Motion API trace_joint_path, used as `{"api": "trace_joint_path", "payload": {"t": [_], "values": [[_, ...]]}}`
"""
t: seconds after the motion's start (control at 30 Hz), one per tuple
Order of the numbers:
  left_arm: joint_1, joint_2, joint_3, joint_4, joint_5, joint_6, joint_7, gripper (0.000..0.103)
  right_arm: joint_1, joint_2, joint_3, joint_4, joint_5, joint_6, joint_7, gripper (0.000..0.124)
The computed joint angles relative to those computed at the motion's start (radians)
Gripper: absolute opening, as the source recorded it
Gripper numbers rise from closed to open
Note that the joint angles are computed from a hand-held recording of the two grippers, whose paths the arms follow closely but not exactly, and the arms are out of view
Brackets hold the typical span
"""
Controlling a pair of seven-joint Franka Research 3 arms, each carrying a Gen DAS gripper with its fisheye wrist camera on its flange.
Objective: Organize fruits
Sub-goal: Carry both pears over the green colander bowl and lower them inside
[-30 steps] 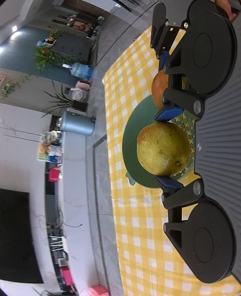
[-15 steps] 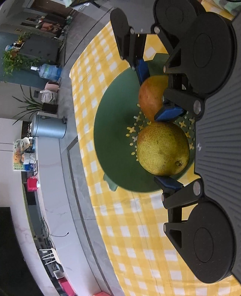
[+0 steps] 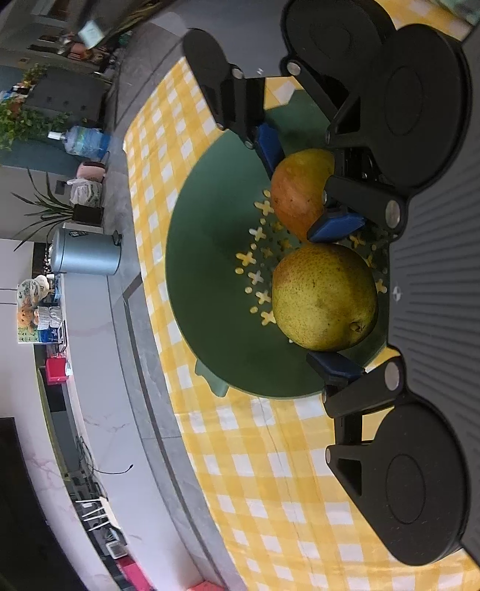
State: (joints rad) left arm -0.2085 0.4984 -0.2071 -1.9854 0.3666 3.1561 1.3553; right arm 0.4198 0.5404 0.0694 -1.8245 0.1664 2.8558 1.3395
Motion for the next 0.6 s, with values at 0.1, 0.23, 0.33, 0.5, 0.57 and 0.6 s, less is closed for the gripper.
{"api": "trace_joint_path", "payload": {"t": [0.1,0.23,0.33,0.5,0.57,0.6], "values": [[-0.035,-0.001,0.038,-0.002,0.01,0.012,-0.021,0.073,0.006,0.012,-0.009,0.033,-0.026,-0.05,-0.015,0.061],[0.041,0.013,-0.045,0.007,-0.009,-0.017,0.007,0.073,-0.012,0.024,0.005,0.055,-0.034,-0.09,-0.072,0.061],[0.028,0.009,-0.032,0.004,-0.012,-0.024,0.008,0.073,-0.008,0.024,-0.003,0.059,-0.056,-0.115,-0.108,0.061],[0.028,0.004,-0.023,-0.014,-0.022,0.039,-0.015,0.075,0.008,0.038,-0.021,0.084,-0.071,-0.15,-0.094,0.061],[0.038,-0.005,-0.026,-0.028,-0.031,0.076,-0.033,0.076,0.014,0.044,-0.028,0.097,-0.07,-0.164,-0.066,0.061],[0.041,-0.008,-0.026,-0.034,-0.031,0.089,-0.039,0.076,0.023,0.043,-0.04,0.099,-0.081,-0.172,-0.046,0.061]]}}
